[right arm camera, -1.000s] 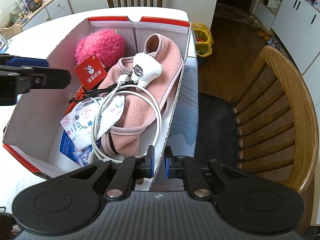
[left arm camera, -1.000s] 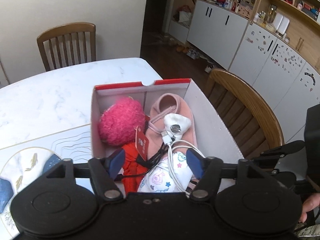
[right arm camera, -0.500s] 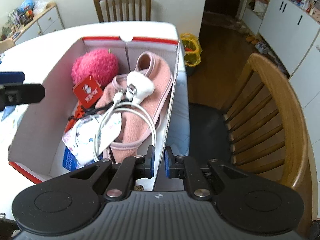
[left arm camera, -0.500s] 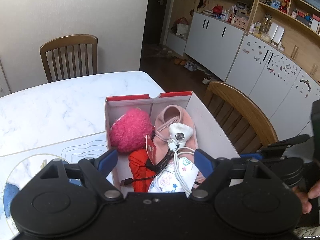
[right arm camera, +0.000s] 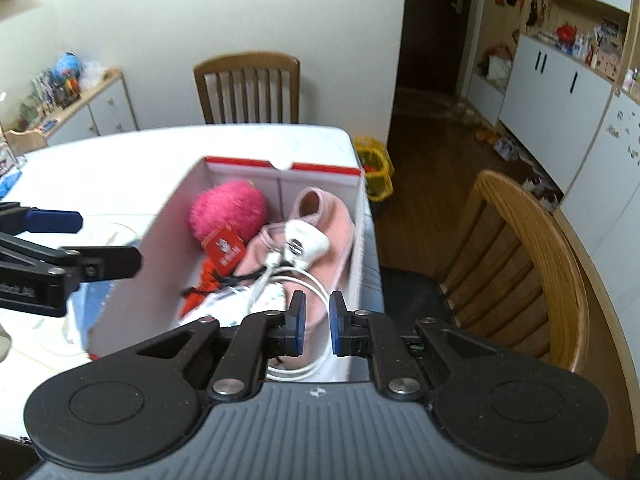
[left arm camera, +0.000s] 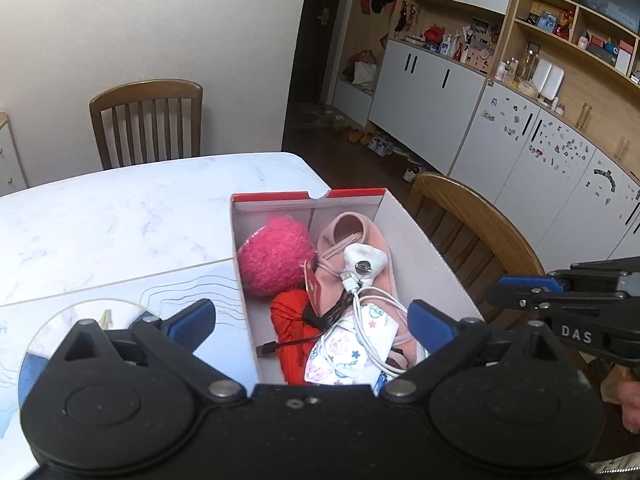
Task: Organize objects
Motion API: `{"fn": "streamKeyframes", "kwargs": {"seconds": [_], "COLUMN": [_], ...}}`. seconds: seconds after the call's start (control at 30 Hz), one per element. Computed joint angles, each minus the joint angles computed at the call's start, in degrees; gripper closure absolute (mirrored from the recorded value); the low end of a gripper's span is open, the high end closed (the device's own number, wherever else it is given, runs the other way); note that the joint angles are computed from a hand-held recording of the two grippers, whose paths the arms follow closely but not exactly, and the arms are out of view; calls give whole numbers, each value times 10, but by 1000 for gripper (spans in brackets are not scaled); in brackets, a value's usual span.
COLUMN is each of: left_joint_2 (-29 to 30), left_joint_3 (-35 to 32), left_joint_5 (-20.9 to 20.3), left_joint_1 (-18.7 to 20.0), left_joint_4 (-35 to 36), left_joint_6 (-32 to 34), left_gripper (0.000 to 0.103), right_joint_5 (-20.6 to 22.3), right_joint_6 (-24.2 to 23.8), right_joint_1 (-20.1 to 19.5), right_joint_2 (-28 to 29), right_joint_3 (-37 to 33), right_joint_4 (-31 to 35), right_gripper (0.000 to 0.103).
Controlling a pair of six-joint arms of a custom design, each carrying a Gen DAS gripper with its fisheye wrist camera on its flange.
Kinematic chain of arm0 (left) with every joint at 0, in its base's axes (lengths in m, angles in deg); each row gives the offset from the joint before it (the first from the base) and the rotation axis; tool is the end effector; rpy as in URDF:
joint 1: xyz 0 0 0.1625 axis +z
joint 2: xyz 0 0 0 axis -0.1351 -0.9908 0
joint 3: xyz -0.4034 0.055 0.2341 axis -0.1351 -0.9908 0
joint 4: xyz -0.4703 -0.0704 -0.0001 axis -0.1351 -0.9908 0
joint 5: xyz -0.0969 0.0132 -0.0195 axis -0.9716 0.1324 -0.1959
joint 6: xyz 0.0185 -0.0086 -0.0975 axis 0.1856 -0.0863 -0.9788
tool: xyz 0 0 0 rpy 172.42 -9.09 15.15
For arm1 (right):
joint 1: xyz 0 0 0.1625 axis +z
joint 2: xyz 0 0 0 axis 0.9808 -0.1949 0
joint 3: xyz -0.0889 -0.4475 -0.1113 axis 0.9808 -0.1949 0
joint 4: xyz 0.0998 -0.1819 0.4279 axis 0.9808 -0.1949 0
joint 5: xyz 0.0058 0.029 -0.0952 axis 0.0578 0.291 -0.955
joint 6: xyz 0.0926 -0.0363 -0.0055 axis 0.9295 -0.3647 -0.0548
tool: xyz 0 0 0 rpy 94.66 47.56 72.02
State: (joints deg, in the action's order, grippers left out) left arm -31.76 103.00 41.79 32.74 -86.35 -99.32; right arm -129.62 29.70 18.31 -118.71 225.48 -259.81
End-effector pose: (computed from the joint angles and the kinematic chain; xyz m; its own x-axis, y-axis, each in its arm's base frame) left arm -0.3433 -0.3850 0.0803 -0.7674 0.3013 -0.5660 0.5872 0.6848 -0.4315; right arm 0.1306 -0.3610 0.3512 -0.6977 -0.2022 0.6873 -0.5920 0.7030 -0.3941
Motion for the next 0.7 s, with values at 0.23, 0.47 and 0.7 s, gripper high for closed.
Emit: {"fn": "streamKeyframes", "kwargs": {"seconds": [0.23,0.47,0.7], "left_joint_2": [-16,-24,-38], "left_joint_3": [17,41,58], "left_joint_5": [27,48,44], "left_joint_1": [-19,-42,-61], "left_joint_4": [23,3,8], "left_joint_6": [-16,-12,-16], "left_gripper": [1,1,1], "right_joint_5": [31,44,66], "right_joint_6": [8,7,7], "right_joint_1": [10,24,25], "right_joint_2": [-26,-56,-85], "right_joint_3": [31,57,84], "right_joint_4": [-37,-48,-72], "right_gripper": [64,44,30]}}
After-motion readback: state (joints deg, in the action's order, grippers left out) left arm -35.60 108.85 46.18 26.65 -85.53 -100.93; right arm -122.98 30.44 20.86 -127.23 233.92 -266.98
